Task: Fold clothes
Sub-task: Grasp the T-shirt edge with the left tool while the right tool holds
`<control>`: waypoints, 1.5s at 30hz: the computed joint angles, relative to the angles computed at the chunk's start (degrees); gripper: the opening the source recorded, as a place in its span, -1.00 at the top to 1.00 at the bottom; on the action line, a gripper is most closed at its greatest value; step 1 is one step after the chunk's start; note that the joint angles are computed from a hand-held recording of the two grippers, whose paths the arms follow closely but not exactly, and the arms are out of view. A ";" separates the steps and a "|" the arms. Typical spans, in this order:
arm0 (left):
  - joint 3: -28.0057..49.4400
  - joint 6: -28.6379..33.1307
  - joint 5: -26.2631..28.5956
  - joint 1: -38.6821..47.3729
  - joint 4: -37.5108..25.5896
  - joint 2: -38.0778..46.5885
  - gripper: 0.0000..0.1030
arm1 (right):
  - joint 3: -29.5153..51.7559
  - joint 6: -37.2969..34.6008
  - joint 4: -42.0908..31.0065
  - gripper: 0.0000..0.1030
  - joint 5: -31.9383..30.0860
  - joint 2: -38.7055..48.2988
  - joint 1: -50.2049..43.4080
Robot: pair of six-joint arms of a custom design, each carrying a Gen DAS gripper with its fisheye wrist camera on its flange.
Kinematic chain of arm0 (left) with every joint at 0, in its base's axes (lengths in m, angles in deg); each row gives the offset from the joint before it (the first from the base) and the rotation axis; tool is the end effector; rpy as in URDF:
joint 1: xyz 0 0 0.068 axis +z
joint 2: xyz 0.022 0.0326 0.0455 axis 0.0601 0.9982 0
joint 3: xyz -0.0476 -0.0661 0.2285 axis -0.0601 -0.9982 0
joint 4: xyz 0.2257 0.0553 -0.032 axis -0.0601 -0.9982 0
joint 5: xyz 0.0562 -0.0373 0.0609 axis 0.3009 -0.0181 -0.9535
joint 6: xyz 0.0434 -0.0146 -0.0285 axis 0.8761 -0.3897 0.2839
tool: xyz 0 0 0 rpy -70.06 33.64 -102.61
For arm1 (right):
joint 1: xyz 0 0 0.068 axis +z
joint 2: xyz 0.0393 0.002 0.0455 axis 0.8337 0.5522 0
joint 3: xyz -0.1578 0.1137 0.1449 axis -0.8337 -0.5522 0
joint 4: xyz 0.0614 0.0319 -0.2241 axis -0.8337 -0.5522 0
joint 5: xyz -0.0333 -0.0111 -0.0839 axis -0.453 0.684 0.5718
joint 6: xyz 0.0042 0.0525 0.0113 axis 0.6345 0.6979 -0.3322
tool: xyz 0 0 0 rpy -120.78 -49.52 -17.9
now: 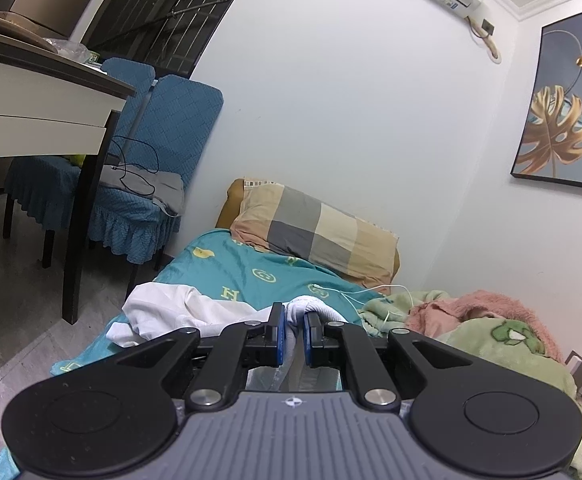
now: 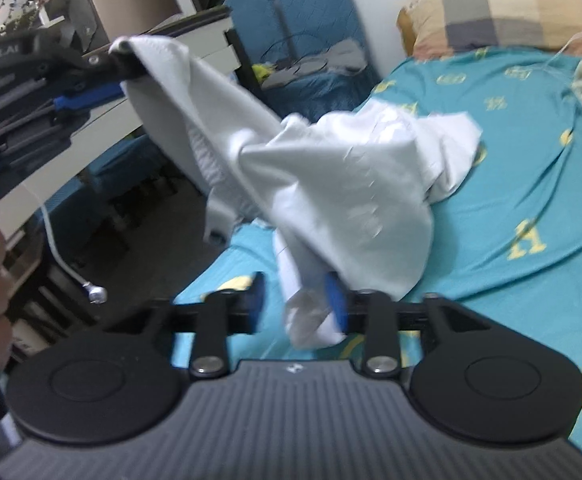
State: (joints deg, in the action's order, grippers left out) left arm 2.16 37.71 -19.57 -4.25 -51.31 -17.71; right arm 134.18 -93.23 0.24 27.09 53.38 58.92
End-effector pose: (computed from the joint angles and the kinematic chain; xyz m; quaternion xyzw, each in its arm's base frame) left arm 0.2329 -0.0316 0.3369 -0.1049 0.7804 -0.1640 0.5942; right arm 0.3223 0.0361 0.2469 -0.1816 0.8579 0.3013 0.3745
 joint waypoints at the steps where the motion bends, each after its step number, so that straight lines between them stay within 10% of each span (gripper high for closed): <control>1: -0.21 -0.01 -0.26 -0.22 0.07 -0.19 0.81 | 0.32 0.25 -0.16 0.01 -0.29 0.60 0.21; 9: -0.41 0.36 -0.33 -0.44 0.39 0.43 0.81 | -2.72 13.98 10.30 0.02 3.30 2.51 1.05; 14: -0.26 0.31 -1.62 -0.48 0.18 1.24 0.81 | -2.48 21.54 12.09 0.78 -0.10 4.15 -2.81; 27: -3.68 0.60 6.56 1.09 7.22 -4.69 0.81 | -8.09 25.44 25.01 0.85 0.60 -8.16 -11.56; 35: -2.12 4.04 16.17 4.54 9.92 -8.59 0.81 | -16.12 26.96 49.43 0.85 -3.59 -16.46 -18.95; 45: 8.80 9.05 11.06 4.13 -4.17 14.66 0.81 | 15.73 18.18 0.44 0.84 -1.19 10.50 -13.79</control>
State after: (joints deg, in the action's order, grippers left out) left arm 10.96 46.77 -8.51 -0.12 -55.48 -3.06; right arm 149.91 -75.05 0.68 25.91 63.88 45.13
